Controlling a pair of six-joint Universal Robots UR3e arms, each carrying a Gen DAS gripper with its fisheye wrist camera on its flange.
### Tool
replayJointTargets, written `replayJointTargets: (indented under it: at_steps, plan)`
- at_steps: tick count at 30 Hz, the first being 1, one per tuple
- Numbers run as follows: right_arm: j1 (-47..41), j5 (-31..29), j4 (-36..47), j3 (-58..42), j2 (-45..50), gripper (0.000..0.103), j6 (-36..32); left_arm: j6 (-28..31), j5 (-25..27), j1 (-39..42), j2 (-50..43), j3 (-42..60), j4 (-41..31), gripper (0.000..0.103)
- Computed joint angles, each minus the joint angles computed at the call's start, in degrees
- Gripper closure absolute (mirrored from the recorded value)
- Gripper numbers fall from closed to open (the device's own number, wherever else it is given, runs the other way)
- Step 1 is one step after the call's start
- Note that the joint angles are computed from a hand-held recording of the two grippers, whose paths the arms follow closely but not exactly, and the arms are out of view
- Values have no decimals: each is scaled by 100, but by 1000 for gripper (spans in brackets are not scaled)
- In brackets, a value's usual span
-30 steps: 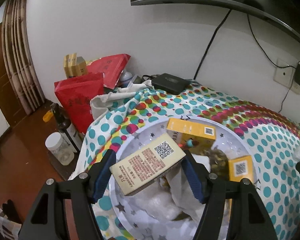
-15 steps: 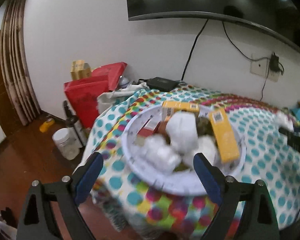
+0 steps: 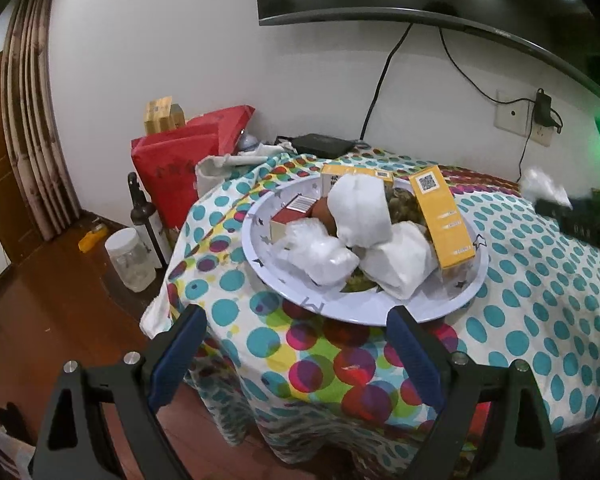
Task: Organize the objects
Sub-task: 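Carry the plastic bag to the plate and release it with the right gripper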
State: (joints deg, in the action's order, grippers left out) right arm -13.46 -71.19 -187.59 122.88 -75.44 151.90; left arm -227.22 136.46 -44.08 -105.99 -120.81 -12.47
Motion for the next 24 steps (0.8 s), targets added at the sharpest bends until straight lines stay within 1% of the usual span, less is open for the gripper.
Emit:
replayJointTargets:
  at_steps: [4, 8, 12, 16, 18, 22, 24]
  plan:
    - [701, 83, 553, -383, -288, 71, 356, 48, 60, -69, 9, 55, 42, 9]
    - [1509, -57, 1025, -1030, -149, 71, 738, 23, 17, -45, 62, 35, 40, 9]
    - [2330, -611, 1290, -1915, 386, 71, 985, -73, 57, 25, 115, -8, 16, 9]
    - [2910, -1029, 1657, -2712, 893, 71, 1142, -241, 122, 94, 248, -113, -17, 9]
    - [3074, -1153, 1734, -2928, 1073, 71, 1160, -328, 153, 113, 320, -152, -95, 9]
    - [3204, -1177, 1918, -3178, 1295, 70, 1207, -540, 341, 84, 426, -217, -189, 9]
    - [3231, -1212, 1916, -3214, 1356, 69, 1222, -577, 286, 138, 464, -262, -180, 9]
